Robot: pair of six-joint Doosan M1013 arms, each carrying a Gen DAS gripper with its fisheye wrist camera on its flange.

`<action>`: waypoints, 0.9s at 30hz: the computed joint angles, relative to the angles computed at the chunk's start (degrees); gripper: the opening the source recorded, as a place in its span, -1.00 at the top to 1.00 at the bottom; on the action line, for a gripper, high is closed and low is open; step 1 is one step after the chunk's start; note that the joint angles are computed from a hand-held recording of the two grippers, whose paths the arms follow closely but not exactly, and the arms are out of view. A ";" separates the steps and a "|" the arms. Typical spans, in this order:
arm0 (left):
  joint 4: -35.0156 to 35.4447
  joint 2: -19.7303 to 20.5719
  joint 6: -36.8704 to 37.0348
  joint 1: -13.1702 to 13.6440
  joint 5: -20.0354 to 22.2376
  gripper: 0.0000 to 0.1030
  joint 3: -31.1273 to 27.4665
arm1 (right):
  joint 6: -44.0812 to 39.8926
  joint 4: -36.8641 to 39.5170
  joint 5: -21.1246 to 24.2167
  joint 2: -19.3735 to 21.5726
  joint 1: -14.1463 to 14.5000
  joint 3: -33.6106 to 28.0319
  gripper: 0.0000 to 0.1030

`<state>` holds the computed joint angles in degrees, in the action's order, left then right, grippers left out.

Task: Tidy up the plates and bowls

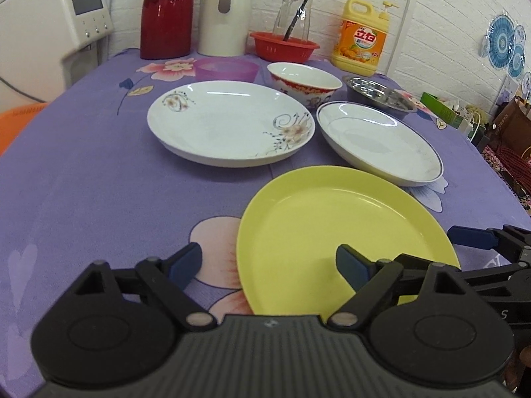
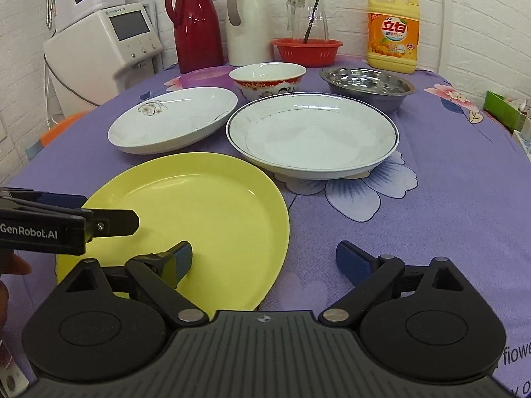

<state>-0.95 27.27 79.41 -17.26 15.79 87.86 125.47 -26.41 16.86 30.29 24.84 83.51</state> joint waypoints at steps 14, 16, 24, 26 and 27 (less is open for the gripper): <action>12.06 -0.69 -10.10 -1.52 -0.25 -0.23 1.08 | 9.18 -8.21 -2.04 -0.50 1.40 0.98 -0.84; 14.35 -1.33 -13.08 -1.12 0.02 -0.24 1.65 | 12.13 -12.07 -2.38 -0.63 2.21 0.90 -0.84; 32.41 -4.45 -33.41 0.94 3.47 -0.24 4.52 | -18.55 17.11 -5.27 1.84 3.62 -3.70 -0.88; 32.76 -4.61 -34.41 1.42 4.18 -0.24 4.82 | -27.04 25.26 -4.43 2.53 3.80 -4.78 -0.89; 32.49 -4.59 -34.32 1.59 4.18 -0.24 4.97 | -28.75 26.82 -4.03 2.75 3.89 -5.09 -0.90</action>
